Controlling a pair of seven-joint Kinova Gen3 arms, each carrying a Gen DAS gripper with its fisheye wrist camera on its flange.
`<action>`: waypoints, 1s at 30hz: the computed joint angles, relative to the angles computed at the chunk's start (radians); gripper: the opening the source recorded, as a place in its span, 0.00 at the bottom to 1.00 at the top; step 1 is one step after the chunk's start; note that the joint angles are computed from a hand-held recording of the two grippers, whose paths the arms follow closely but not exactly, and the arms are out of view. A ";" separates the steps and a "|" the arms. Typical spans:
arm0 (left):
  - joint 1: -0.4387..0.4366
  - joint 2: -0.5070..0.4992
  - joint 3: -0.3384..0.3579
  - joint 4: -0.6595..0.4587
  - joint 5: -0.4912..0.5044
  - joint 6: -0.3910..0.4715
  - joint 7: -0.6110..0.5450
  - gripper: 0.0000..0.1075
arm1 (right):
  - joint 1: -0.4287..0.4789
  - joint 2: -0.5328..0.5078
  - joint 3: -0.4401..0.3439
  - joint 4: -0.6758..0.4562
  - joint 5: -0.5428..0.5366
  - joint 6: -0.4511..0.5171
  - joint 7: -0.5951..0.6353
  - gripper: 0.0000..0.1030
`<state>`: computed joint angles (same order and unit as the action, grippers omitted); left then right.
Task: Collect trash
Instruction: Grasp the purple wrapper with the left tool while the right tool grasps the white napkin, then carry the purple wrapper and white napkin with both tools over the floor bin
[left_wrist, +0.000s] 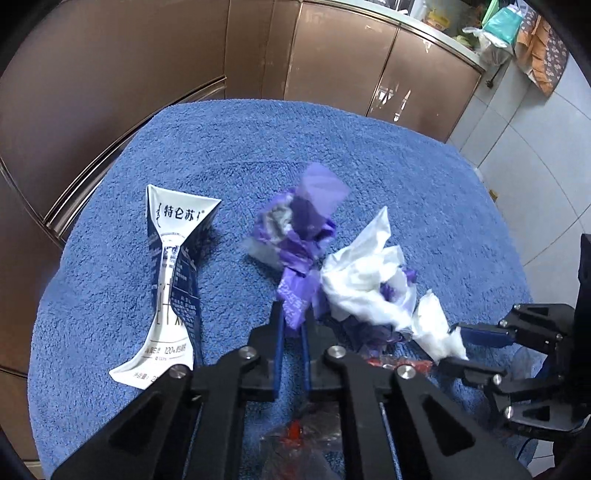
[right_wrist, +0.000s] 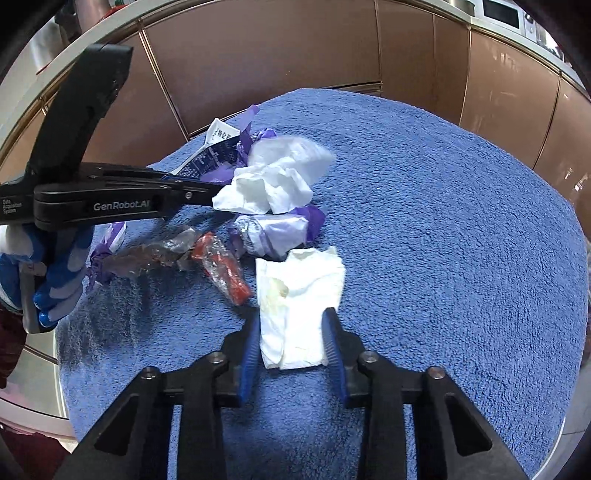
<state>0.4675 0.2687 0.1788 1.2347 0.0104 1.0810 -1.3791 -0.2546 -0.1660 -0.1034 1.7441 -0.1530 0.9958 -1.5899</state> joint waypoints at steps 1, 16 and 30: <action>-0.004 -0.012 -0.001 0.016 0.005 -0.014 0.000 0.06 | 0.001 -0.001 0.001 -0.001 0.002 0.003 0.000 0.19; -0.037 -0.175 0.009 0.110 -0.016 -0.069 0.043 0.04 | 0.003 -0.123 -0.031 -0.004 0.040 0.010 -0.080 0.06; -0.050 -0.360 0.091 0.107 -0.103 -0.028 0.121 0.04 | 0.046 -0.321 -0.110 -0.061 0.119 0.074 -0.189 0.06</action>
